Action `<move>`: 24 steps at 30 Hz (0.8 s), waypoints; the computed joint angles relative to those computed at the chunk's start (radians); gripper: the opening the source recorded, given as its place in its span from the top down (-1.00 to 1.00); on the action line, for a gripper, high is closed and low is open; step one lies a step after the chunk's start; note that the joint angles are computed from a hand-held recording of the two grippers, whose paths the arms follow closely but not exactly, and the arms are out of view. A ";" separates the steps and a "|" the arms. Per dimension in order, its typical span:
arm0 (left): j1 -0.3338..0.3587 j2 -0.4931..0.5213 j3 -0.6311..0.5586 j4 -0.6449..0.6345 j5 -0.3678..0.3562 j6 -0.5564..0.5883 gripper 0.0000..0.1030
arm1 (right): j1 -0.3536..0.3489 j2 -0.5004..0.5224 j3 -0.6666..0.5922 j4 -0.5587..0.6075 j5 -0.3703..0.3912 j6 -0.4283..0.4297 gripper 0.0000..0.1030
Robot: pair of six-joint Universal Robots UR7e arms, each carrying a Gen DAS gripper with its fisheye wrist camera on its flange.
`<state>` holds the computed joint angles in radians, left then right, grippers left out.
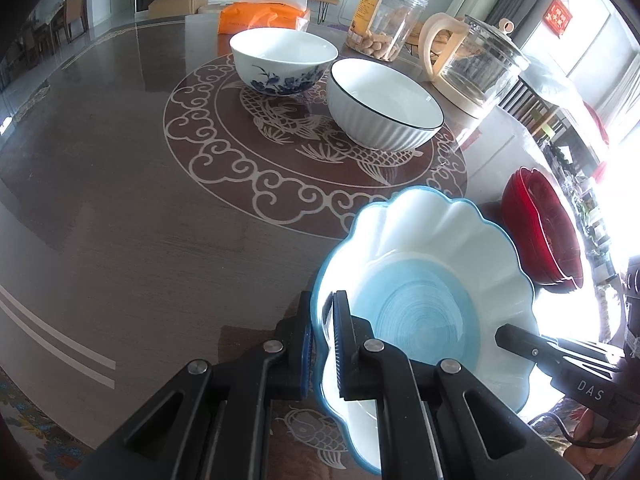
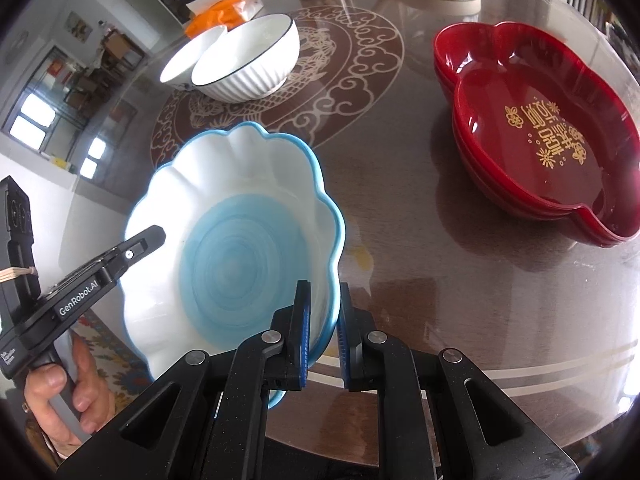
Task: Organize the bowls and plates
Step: 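Carry the scalloped bowl beside the red plate stack and lower it, then open both grippers to release the scalloped bowl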
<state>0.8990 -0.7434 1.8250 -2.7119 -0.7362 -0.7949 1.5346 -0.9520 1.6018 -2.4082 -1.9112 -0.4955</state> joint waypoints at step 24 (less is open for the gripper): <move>-0.211 -0.109 0.180 0.250 0.335 -0.405 -0.76 | -0.077 -0.219 0.466 -0.881 0.217 -0.383 -0.27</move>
<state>0.6882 -0.8522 2.0053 -2.4621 -0.4013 -1.2002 1.4581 -1.1705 2.0675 -3.2894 -1.6944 -0.8781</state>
